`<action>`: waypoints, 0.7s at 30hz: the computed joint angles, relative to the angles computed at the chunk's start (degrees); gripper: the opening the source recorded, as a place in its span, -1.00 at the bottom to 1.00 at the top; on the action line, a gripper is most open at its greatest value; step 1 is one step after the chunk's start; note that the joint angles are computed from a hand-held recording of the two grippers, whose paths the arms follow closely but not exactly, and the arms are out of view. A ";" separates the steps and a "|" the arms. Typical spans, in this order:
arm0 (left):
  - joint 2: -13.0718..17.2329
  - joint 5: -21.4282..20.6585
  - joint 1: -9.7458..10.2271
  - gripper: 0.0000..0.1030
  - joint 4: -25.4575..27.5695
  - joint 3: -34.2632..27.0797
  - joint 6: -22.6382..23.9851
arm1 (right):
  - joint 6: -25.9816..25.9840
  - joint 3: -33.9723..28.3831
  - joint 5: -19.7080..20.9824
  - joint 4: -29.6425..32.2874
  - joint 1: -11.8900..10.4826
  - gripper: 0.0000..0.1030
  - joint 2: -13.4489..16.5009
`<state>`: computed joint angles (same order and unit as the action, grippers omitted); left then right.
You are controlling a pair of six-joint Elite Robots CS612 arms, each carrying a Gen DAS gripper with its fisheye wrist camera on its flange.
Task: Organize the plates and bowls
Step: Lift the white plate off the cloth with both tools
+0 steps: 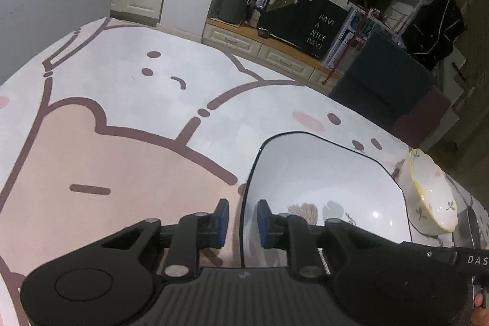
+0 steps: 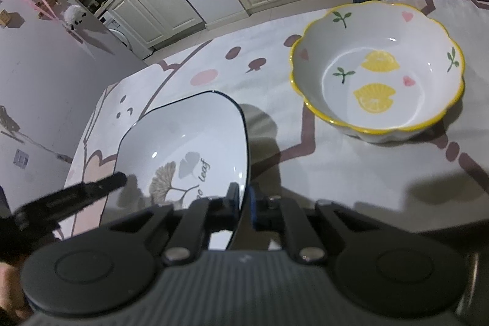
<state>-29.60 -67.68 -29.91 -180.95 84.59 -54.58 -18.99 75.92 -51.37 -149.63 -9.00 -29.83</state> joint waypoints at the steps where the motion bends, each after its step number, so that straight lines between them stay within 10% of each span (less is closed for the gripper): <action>1: 0.12 -0.32 0.09 -0.72 -0.26 -0.12 0.02 | 0.00 0.00 0.00 0.00 0.00 -0.83 0.00; 21: -1.18 -1.10 -0.77 -0.77 3.74 0.37 3.79 | 0.32 1.81 -3.19 -5.89 0.85 -0.81 -0.18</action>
<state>-30.78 -68.78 -30.68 -177.21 84.96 -50.79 -18.67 77.72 -54.55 -155.52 -8.14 -30.01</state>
